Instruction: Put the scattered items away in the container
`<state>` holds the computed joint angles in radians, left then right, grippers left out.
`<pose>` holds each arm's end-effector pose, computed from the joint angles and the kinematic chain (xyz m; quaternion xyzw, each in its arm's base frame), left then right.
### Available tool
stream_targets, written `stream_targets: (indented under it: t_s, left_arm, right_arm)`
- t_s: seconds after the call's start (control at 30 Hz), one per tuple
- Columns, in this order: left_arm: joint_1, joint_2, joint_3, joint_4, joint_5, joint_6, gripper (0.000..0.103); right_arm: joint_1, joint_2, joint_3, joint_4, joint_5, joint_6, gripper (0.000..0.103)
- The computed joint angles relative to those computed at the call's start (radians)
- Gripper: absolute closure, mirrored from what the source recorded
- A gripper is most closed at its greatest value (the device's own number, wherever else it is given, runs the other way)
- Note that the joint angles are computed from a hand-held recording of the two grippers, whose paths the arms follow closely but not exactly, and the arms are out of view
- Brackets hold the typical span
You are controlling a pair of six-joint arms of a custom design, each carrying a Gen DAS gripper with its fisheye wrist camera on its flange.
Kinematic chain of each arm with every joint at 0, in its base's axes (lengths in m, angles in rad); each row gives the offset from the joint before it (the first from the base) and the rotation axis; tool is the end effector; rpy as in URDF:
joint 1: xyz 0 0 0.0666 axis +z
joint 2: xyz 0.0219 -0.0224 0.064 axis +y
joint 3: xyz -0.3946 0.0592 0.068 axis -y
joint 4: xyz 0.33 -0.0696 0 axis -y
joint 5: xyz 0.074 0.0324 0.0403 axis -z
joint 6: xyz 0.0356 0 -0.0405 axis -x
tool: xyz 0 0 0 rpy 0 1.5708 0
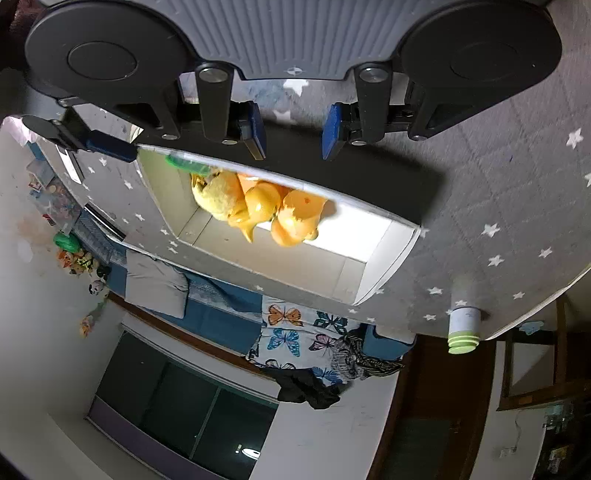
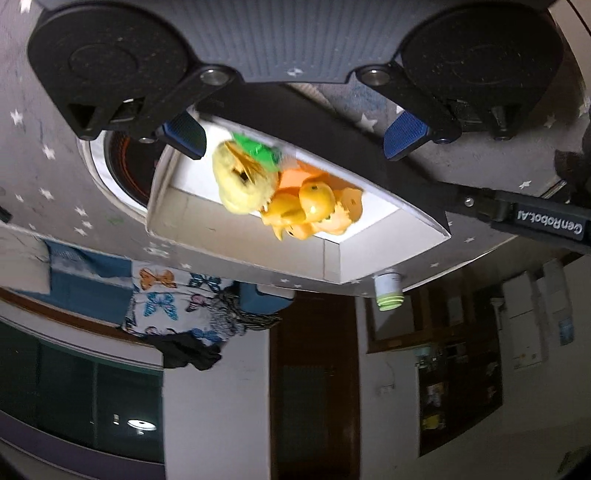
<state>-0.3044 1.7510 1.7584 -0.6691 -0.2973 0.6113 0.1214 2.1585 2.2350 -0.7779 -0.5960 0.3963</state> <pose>0.5512 -0.1627 0.4425 -0.2001 0.8682 -0.0726 0.4483 0.6977 0.1048 0.3796 -0.3415 0.8065 0.2086 0.4353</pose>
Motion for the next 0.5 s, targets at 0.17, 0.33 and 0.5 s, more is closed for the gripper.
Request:
stream_targets:
  t_s: [0.17, 0.33, 0.5]
  left_arm:
    - [-0.016, -0.009, -0.018, -0.004, -0.027, 0.002, 0.068]
    - [-0.029, -0.021, -0.033, 0.005, -0.055, 0.007, 0.068]
    - [-0.043, -0.015, -0.029, -0.018, -0.088, 0.018, 0.068]
  right_arm:
    - [-0.003, -0.053, -0.103, 0.078, 0.004, -0.07, 0.0]
    - [-0.003, -0.102, -0.192, 0.159, 0.022, -0.115, 0.0]
    - [-0.004, -0.12, -0.225, 0.173, 0.033, -0.142, 0.0]
